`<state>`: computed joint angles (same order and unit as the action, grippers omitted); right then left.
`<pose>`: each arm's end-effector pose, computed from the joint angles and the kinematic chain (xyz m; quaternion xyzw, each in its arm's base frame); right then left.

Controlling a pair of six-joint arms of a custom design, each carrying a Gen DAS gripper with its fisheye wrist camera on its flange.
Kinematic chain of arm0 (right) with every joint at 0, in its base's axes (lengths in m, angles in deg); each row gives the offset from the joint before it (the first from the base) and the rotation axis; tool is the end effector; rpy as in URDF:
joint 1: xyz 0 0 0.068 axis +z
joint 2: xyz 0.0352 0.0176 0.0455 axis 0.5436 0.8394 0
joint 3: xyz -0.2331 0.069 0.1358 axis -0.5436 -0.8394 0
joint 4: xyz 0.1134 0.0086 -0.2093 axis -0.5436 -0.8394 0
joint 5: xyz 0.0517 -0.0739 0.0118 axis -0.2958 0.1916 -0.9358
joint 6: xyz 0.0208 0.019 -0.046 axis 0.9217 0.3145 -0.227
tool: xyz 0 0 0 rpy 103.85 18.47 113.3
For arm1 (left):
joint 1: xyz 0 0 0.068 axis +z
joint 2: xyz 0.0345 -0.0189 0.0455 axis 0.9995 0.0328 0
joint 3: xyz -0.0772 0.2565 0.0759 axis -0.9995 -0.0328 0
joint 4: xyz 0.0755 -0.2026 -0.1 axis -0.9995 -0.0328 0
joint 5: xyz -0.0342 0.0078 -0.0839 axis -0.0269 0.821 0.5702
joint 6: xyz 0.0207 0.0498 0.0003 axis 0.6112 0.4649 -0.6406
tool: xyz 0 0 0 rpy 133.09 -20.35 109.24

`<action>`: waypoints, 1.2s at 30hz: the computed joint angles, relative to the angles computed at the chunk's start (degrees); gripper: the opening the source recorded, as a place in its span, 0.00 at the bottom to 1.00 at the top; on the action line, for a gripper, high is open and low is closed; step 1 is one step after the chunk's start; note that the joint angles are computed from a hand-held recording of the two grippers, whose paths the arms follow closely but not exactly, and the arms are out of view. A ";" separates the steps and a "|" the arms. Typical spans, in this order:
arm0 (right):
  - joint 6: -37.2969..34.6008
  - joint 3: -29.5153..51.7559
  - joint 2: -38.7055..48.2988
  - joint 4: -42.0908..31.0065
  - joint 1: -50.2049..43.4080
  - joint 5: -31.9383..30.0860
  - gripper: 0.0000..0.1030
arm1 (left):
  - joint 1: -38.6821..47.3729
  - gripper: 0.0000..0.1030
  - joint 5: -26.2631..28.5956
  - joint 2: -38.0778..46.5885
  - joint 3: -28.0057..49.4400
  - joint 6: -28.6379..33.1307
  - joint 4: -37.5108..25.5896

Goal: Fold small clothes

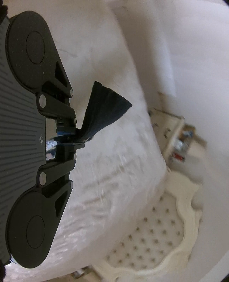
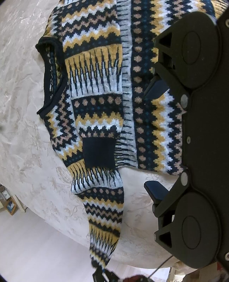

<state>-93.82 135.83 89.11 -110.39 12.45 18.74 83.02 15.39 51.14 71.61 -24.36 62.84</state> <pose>0.3595 -0.1145 0.1672 -0.1669 0.9475 0.2094 0.1744 0.2240 -0.0058 0.2701 -0.3856 0.8094 -0.0046 0.4428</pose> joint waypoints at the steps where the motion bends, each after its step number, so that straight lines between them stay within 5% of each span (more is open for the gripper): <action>1: -0.53 0.03 0.05 -0.36 -0.58 -0.30 0.97 | -1.88 0.07 -1.36 0.23 1.51 0.25 -0.79; 12: -10.13 6.45 4.64 -9.41 -9.64 -3.74 0.97 | -24.50 0.07 -17.71 11.63 23.31 0.24 -3.74; 21: -15.07 28.00 16.81 -23.75 -18.63 -4.84 0.97 | -31.59 0.07 -16.63 33.42 45.87 8.61 2.01; 24: -16.57 37.29 21.26 -29.30 -20.12 -5.53 0.97 | -32.78 0.07 -15.41 38.84 49.07 6.67 0.49; 29: -17.79 50.76 27.38 -36.98 -20.83 -6.97 0.97 | -35.04 0.09 -15.61 44.75 51.32 -2.30 -11.85; 32: -17.76 54.59 29.20 -39.16 -19.86 -7.35 0.97 | -35.74 0.30 -13.85 46.26 48.60 -9.62 -16.54; 36: -18.10 53.95 28.87 -39.22 -17.52 -8.58 0.97 | -37.60 0.32 -11.53 45.62 43.32 -17.82 -19.79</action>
